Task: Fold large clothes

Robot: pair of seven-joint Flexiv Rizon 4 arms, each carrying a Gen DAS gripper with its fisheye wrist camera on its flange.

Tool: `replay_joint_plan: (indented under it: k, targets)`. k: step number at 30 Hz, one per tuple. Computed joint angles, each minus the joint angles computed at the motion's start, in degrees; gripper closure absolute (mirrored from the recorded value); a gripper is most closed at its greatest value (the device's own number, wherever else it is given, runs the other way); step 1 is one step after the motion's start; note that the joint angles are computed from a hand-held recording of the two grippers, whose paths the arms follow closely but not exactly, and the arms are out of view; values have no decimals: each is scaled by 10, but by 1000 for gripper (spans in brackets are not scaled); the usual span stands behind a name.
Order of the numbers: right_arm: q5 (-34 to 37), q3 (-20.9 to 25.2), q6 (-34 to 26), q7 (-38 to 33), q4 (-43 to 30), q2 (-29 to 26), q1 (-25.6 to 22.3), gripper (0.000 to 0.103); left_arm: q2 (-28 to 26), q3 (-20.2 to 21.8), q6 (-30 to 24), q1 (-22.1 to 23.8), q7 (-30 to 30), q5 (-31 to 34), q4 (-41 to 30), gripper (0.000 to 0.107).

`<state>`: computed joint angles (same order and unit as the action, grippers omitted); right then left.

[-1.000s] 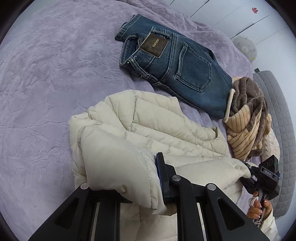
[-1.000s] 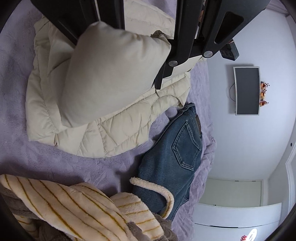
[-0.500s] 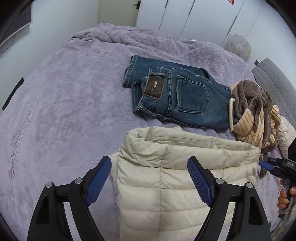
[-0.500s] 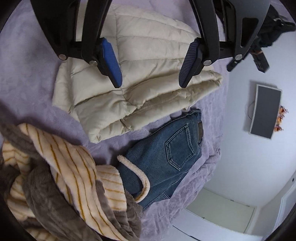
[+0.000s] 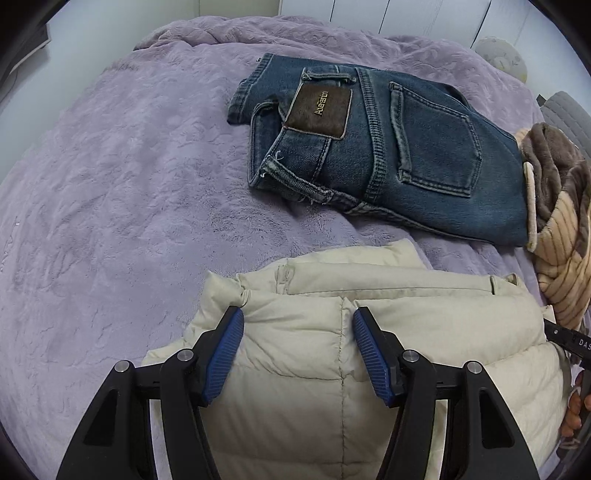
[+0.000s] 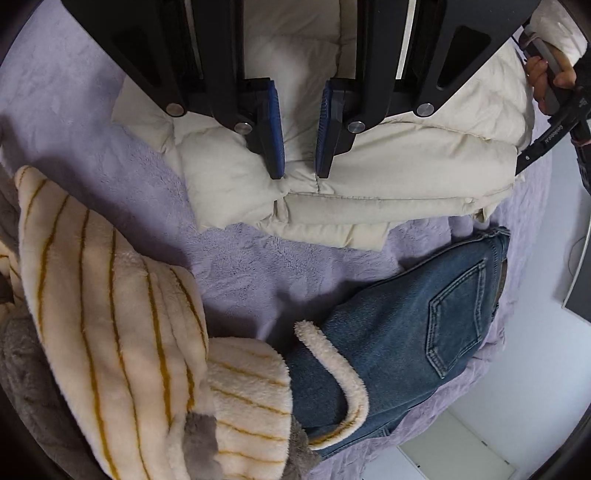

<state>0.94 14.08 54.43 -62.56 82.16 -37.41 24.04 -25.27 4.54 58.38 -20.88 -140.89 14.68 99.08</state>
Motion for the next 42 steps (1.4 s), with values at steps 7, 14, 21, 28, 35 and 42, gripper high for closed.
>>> replay_joint_plan:
  k: [7, 14, 21, 28, 35, 42]
  targets:
    - [-1, -5, 25, 13, 2, -17, -2, 87, -17, 2, 12, 3, 4, -9, -6, 43]
    - [-6, -6, -2, 24, -4, -4, -1, 83, 17, 6, -26, -1, -17, -10, -4, 43]
    - [7, 6, 4, 21, 34, 53, -5, 79, 94, -12, -68, -1, -43, 21, 37, 42]
    - [52, 31, 38, 27, 121, 136, -8, 48, 176, -51, -80, 2, -91, 25, 111, 17]
    - [107, 48, 42, 58, 213, 210, -1, 47, 226, -92, -105, -3, -161, 34, 162, 4]
    - [180, 60, 73, 68, 292, 264, 3, 23, 238, -107, -4, -6, -200, -22, 247, 4]
